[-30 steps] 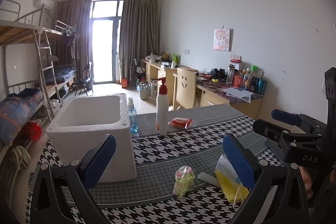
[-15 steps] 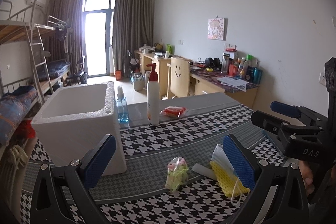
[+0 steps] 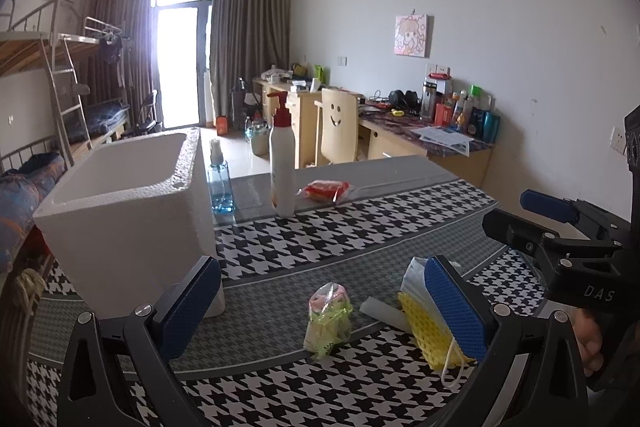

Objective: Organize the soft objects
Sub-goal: 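Approach the green snack bag and blue face mask with both tools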

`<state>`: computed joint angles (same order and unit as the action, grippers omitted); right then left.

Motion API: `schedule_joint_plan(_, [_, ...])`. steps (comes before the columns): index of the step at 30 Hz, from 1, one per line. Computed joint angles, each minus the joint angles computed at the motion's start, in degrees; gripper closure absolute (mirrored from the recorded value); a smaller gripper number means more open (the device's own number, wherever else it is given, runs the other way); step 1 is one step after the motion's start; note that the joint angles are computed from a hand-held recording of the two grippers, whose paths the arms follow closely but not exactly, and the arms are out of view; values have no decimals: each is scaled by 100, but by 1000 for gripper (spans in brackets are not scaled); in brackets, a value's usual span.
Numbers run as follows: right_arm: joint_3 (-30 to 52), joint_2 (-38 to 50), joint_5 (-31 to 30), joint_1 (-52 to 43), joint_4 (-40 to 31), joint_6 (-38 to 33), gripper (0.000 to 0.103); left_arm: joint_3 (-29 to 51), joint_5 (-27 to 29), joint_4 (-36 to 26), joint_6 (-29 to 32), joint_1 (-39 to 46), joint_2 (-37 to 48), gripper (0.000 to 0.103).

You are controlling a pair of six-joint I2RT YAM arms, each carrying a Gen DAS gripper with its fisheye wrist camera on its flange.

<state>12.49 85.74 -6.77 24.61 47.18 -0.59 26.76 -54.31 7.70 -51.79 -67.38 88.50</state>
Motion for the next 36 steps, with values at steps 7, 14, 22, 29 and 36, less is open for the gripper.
schedule_joint_plan(7, [114, 348, -128, -149, 23, -70, 16, 78, 242, 256, 159, 112, 290, 1])
schedule_joint_plan(14, [183, 577, -259, -273, 37, -112, 16, 77, 520, 556, 202, 327, 599, 1])
schedule_joint_plan(22, [316, 854, -307, -310, -83, -178, 16, 160, 781, 753, 228, 499, 963, 1])
schedule_joint_plan(29, [411, 1056, -374, -369, -129, -219, 16, 207, 988, 913, 285, 660, 1168, 1])
schedule_joint_plan(36, [597, 1372, -539, -508, -180, -222, 16, 264, 1277, 1074, 378, 844, 1418, 6])
